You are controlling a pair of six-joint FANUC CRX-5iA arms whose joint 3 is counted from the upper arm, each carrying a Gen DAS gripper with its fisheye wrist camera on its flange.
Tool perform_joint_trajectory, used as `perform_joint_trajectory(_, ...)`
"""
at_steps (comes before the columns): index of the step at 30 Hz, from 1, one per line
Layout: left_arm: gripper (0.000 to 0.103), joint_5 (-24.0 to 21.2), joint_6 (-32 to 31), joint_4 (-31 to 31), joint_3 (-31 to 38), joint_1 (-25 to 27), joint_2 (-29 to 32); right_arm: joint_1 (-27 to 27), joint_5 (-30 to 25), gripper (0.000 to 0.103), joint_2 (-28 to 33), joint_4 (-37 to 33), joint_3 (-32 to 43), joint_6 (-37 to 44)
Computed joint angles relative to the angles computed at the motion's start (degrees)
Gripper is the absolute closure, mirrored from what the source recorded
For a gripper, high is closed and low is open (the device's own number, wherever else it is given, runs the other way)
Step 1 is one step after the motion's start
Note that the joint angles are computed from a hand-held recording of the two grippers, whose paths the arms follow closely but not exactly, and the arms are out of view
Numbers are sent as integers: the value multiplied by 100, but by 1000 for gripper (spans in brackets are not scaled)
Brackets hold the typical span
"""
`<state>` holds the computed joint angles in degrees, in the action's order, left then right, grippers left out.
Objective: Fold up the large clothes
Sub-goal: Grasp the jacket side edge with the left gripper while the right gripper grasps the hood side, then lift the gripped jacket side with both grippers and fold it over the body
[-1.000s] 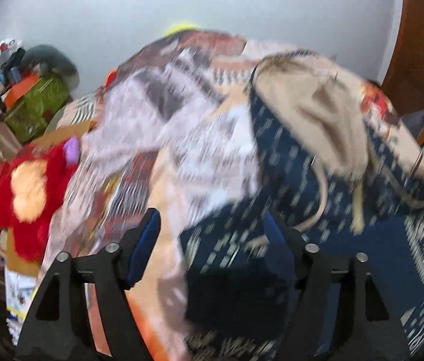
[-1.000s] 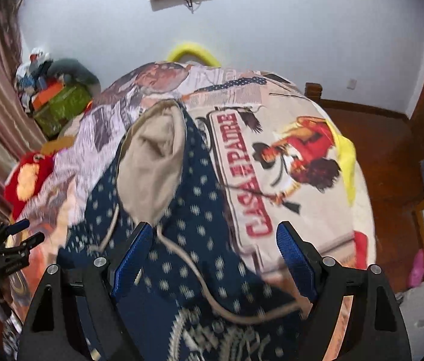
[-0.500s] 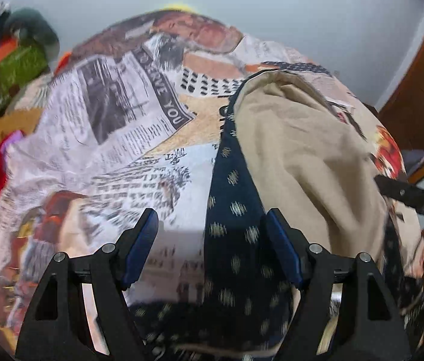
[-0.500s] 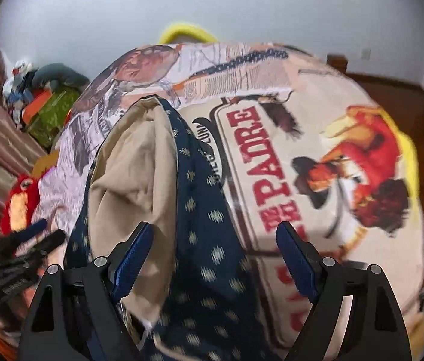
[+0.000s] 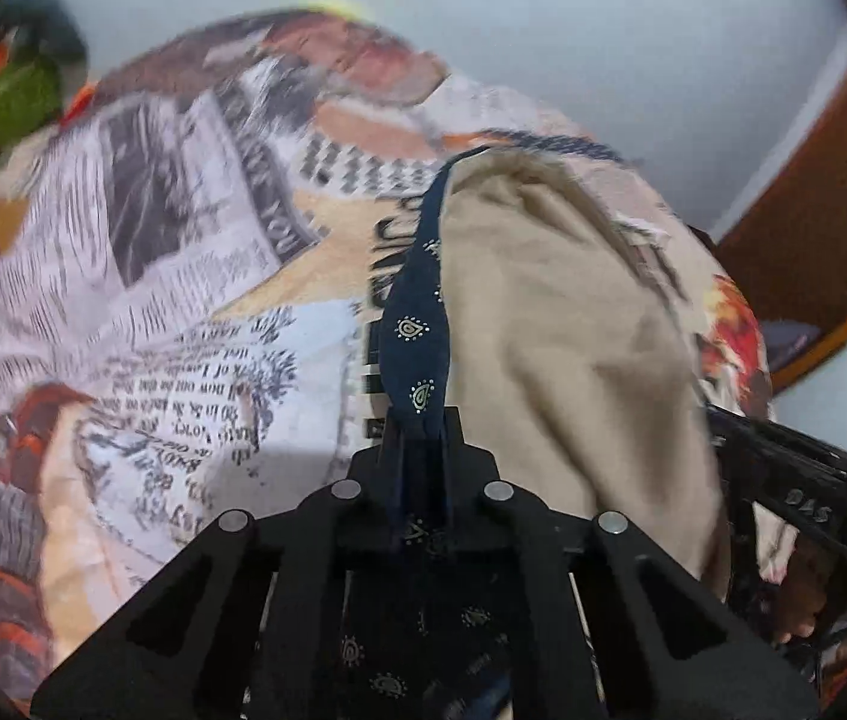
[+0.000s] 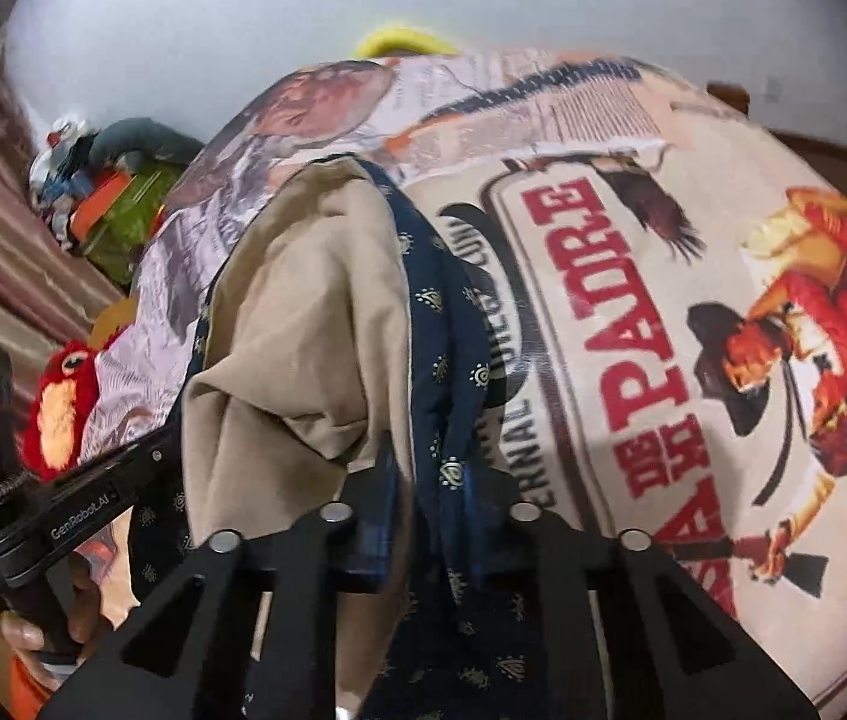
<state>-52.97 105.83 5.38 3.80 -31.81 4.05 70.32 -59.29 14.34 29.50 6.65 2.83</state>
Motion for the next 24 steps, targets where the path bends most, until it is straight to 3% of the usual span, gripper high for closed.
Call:
perform_joint_trajectory(7,95,-198,-566,129,-224,-199,-797,603,-375,93,-321,546,-49,-8)
perform_joint_trajectory(13,95,-640,-783,154,-791,-508,-1649,1527,-993,93,-609,840,-147,-262)
perform_joint_trajectory(17,95,-995,-640,9,-1219,-798,-2082,2102,-1210,93,-641,755,-190,-546)
perform_joint_trajectory(24,94,-1569,-75,-508,-1722,-1323,-2288,2724,-1684,92,-272,232,58,-754)
